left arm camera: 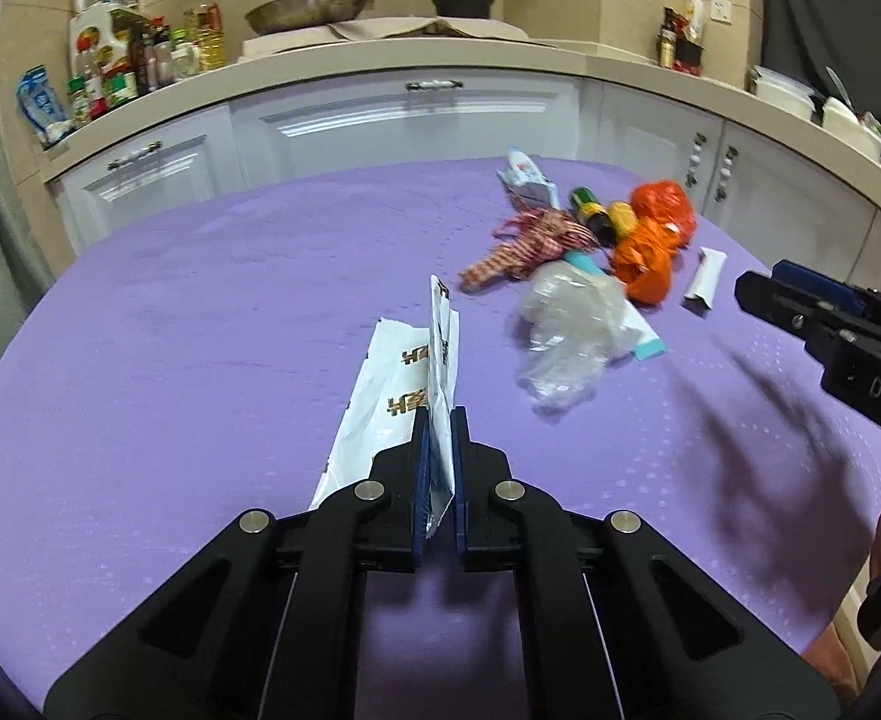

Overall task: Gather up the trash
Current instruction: 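Grasp the white wrapper with the left tool while the right tool grasps the clear plastic bag, then carry the clear plastic bag to the bin with the right tool while the left holds the wrapper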

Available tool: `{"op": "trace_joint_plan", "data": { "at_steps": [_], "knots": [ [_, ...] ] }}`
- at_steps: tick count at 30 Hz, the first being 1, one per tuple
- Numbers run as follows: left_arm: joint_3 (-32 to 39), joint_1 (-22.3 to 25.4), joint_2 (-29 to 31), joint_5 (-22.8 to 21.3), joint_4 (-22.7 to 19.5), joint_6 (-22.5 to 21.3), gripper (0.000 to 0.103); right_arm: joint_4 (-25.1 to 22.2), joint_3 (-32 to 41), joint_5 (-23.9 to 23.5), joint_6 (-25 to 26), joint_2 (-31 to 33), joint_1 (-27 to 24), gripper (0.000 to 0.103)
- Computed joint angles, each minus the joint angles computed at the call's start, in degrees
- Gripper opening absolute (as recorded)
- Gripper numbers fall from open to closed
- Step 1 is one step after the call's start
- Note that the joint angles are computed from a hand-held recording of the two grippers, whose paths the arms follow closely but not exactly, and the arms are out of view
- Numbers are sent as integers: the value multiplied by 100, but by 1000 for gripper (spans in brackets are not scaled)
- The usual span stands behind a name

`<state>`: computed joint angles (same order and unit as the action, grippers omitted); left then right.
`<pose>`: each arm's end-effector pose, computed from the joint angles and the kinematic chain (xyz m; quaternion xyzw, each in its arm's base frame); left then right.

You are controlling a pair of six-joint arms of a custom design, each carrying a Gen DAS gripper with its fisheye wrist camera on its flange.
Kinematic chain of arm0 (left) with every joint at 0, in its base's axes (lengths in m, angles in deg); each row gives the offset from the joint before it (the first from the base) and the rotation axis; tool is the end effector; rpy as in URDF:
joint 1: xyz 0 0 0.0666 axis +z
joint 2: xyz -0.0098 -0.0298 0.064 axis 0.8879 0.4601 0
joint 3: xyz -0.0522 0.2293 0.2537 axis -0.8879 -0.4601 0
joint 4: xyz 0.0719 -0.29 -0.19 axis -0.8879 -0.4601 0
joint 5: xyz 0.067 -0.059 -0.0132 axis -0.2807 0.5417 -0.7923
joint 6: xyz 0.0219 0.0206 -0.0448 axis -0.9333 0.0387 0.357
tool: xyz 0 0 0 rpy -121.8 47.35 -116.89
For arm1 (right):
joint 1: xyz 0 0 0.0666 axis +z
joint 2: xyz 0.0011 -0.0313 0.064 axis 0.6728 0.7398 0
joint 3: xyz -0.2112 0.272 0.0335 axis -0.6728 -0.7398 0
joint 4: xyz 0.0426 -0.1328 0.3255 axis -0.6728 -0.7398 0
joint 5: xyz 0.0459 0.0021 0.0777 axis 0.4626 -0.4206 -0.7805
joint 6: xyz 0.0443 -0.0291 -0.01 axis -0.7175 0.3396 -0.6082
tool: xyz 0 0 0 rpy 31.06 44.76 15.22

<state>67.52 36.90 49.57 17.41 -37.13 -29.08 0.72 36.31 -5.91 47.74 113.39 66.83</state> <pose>0.4221 -0.1801 0.2913 -0.2100 0.8894 0.1034 0.3928 0.5561 0.2665 0.3177 -0.3315 0.8237 0.2052 0.4118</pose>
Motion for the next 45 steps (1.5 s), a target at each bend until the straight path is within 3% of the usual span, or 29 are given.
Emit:
{"op": "trace_joint_plan", "data": {
  "at_steps": [13,19,25,30,45],
  "knots": [
    [-782,439,-864,-376,-339,548,6,-394,535,-98,209,344,541,45],
    [-998,626,-1104,-389,-343,656,6,-854,990,37,325,638,650,45],
    [-1098,722,-1181,-301,-231,640,6,-1043,1062,123,405,682,672,25],
    [-1112,737,-1174,-259,-183,644,6,-977,950,131,515,601,692,16],
    [-1040,482,-1271,-480,-151,730,6,-445,243,-10,473,22,480,14]
  ]
}}
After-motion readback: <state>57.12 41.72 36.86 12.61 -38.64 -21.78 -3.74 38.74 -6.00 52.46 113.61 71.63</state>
